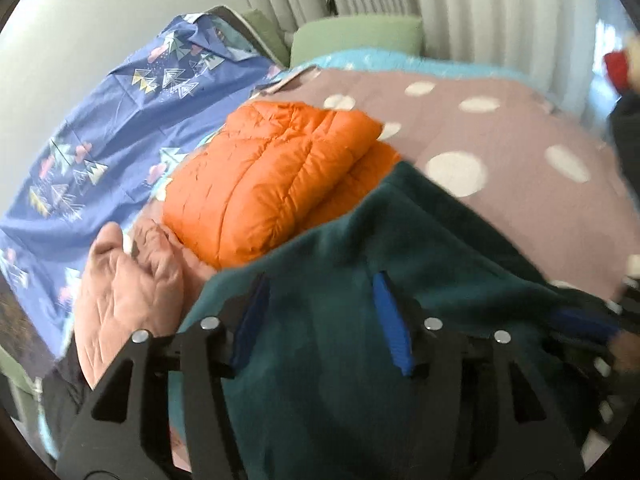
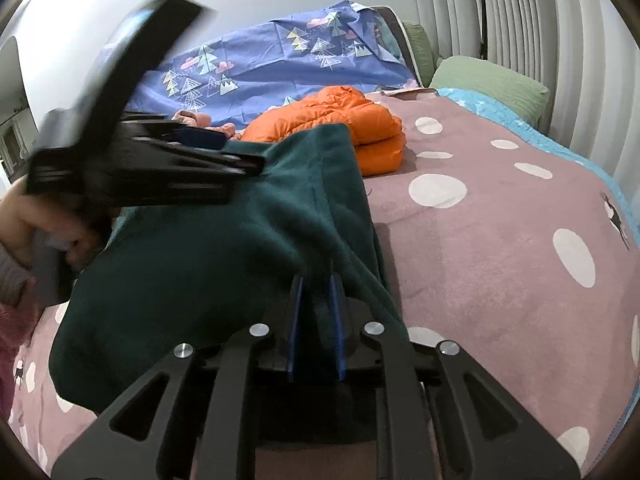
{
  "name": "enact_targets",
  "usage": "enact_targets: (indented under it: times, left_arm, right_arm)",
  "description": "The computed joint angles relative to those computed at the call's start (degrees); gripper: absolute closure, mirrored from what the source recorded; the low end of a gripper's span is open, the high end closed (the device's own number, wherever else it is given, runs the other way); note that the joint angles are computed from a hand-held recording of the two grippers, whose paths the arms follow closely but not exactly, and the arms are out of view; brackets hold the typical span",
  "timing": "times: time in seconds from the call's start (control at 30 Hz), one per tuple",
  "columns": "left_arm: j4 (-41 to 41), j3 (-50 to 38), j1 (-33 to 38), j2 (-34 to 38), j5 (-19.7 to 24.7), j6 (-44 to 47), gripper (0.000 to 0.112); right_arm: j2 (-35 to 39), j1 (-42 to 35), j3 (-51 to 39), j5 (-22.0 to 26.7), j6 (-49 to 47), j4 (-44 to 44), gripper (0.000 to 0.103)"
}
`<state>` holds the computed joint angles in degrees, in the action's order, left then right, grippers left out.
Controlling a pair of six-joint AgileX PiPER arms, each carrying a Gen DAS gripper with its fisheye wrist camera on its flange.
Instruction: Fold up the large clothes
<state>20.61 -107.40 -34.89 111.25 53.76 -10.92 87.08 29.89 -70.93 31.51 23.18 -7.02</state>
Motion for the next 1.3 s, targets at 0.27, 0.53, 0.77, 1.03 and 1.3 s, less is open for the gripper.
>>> enact_targets:
  times: [0.27,0.53,0.77,1.03,1.3]
  left_arm:
    - [-0.8,33.78,-1.19,-25.0,-17.69,-8.8,0.039]
    - [-11.08,43.1,2.16,-32.72,-24.13,-6.76,0.039]
    - [-3.11,44.8,-3.83,-32.48,-24.09,-11.84,0.034]
    - [-4.94,44.21,-4.08,-30.7,-23.98,-10.73,0.031]
    - [-4.71,44.78,-3.87,-30.02,-25.65,-10.61,0.028]
  right_arm:
    - [-11.13,-7.67,9.64,-6.9,-15.87,19.87,0.027]
    - [-9.97,-27.51,17.78,9.94,-46.2,65.7,0.02]
    - [-5.06,-28.85,17.39,16.74,-49.64,74.47,0.011]
    - [-2.03,-26.41,14.45,15.79,-46.71,71.63,0.002]
    - [7.28,-24.7,5.11,20.41,-49.43,70.49,0.002]
